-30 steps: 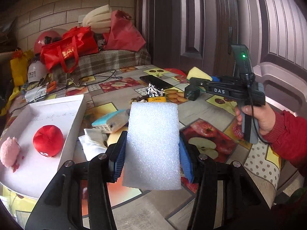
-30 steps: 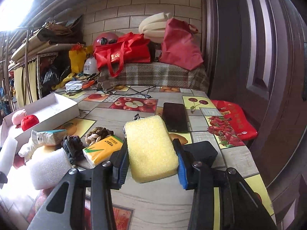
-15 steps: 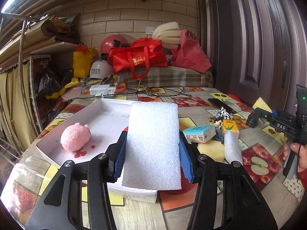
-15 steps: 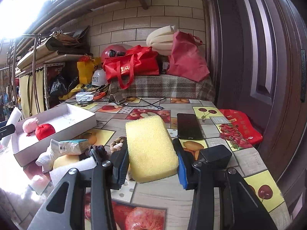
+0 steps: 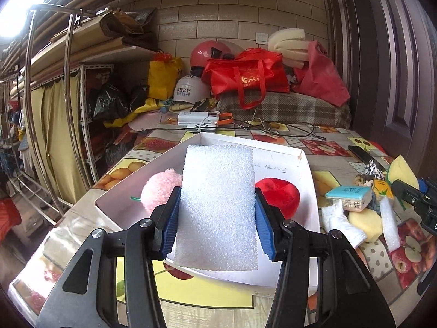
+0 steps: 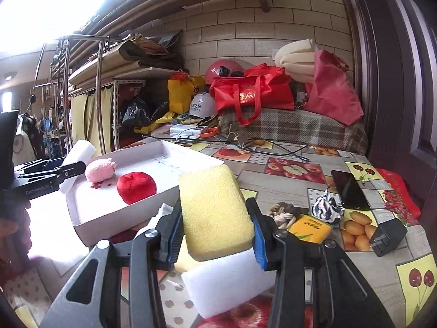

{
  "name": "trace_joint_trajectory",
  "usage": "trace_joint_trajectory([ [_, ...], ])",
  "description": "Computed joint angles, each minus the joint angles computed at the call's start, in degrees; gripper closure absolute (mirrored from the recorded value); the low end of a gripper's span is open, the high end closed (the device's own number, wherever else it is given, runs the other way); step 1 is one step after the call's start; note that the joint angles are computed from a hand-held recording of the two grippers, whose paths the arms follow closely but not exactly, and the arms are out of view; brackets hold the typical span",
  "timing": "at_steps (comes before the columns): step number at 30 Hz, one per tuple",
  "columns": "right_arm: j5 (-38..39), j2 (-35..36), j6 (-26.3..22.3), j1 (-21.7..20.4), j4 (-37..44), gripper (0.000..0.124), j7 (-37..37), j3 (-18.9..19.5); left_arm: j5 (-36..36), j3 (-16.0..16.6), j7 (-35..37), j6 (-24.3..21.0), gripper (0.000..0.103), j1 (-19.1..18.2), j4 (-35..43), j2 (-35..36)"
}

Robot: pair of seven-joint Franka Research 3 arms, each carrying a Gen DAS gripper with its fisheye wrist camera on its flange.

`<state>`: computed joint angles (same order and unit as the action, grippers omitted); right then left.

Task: Organize soft objects
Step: 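Carry the foam block with the left tool while the right tool carries the sponge to the box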

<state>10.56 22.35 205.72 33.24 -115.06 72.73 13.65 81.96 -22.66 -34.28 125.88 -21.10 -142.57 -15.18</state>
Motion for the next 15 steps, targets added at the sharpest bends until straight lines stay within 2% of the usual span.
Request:
trace_joint_trajectory([
  [3,-1.4,2.3,-1.5,0.5,3.2,0.081,0.4,1.3,-0.3,-0.1,0.2,-2.4,0.053,0.3,-1.2,-1.1],
  [9,-4.2,7.6,-6.7,1.1,11.3,0.082,1.3,4.2,1.2,1.6,0.0,0.1,0.053,2.2,-1.9,-1.7],
  [12,-5.5,10.1,-11.4,1.9,15.7,0.082,0.0,5.3,1.5,2.2,-0.3,1.3,0.053,3.1,-1.8,-1.6],
  [15,-6.5,12.4,-18.7,2.0,20.4,0.082,-2.7,6.9,2.7,3.0,-1.2,3.8,0.053,4.1,-1.8,-1.6],
])
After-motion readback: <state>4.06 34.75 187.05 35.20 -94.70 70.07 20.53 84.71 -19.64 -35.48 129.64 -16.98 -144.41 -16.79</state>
